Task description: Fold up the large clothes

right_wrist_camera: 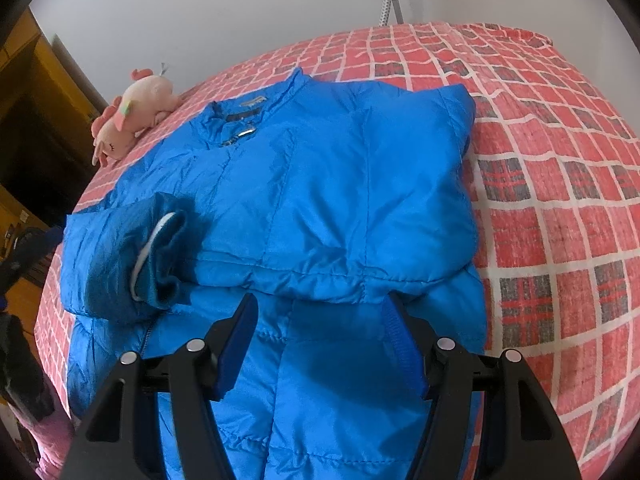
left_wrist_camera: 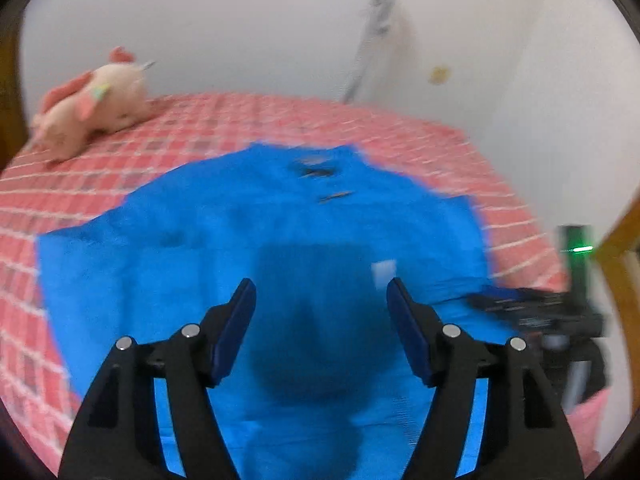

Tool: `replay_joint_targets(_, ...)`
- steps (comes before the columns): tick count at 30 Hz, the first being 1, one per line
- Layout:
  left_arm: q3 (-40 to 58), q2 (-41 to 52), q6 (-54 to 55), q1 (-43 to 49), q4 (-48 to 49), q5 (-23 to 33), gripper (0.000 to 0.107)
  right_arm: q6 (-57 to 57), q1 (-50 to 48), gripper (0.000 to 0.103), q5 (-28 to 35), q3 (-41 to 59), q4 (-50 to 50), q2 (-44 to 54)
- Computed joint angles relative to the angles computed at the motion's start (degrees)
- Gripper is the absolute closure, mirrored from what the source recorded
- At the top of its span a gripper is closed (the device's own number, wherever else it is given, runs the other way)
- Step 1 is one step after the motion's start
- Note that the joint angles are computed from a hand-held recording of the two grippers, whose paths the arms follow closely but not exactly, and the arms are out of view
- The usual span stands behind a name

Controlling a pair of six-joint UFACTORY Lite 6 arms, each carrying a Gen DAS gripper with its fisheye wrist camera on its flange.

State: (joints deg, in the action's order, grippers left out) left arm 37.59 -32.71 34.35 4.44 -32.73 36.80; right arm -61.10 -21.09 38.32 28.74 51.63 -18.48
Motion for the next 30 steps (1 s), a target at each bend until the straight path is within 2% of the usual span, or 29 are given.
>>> replay_joint_targets(1,-0.3,2.6,-4.5,-0.6,5.3,-3.3,0.04,0.1,0.3,0.038,-0.4,-0.1,0.0,0.1)
replay_joint_targets(3,0.1,10.3,-6.8,-0.2,9.0,-7.3,0.042,0.4,0.8,0.038,-1.0,-0.4,-0.1,-0.1)
replay_joint_targets(5,0.7,18.2,-1.4,1.2,4.0,-9.8,0.041,0.5,1.2,0.038,-1.5,-0.6,-0.2,-0.1)
replay_joint_targets(8,0.7,19.1,-0.3,0.5,3.9,-11.7,0.041,0.3,1.1,0.038,-1.6,-0.8,0.1,-1.0)
replay_joint_targets(12,0.8,15.9,0.5,1.4,1.5,-8.5,0.041,0.7,0.9,0.036,1.6,-1.1,0.4,-6.6)
replay_joint_targets(14,1.3,13.8,3.5,3.2,-1.8,-5.9,0.041,1.6,2.2,0.026,5.0,0.4,1.1,-6.7)
replay_joint_targets(19,1.8,10.0,4.7,6.6,-3.1,-5.3,0.04,6.8,13.9,0.018,8.5,8.3,3.4,3.7)
replay_joint_targets(22,2.7,10.4,5.5,9.9,-3.1,-6.3,0.04,10.9,22.0,0.017,5.2,12.6,2.9,9.9)
replay_joint_targets(26,4.6,12.3,9.1,13.7,-6.8,-4.5,0.04,16.0,31.2,0.016,-0.4,17.7,0.9,17.5)
replay_joint_targets(27,4.9,12.5,9.7,14.4,-7.4,-4.1,0.04,17.5,33.0,0.017,-2.4,18.4,0.0,18.4)
replay_joint_targets(28,5.2,12.9,9.8,14.5,-7.6,-4.2,0.04,18.8,34.1,0.026,-3.9,18.1,-1.0,18.1)
replay_joint_targets(29,5.4,13.1,9.8,14.6,-7.7,-4.3,0.04,19.2,35.0,0.046,-6.0,18.0,-1.6,18.3)
replay_joint_targets(30,5.5,13.3,10.0,14.7,-7.8,-4.4,0.04,17.3,34.8,0.054,-6.2,17.6,0.0,18.2)
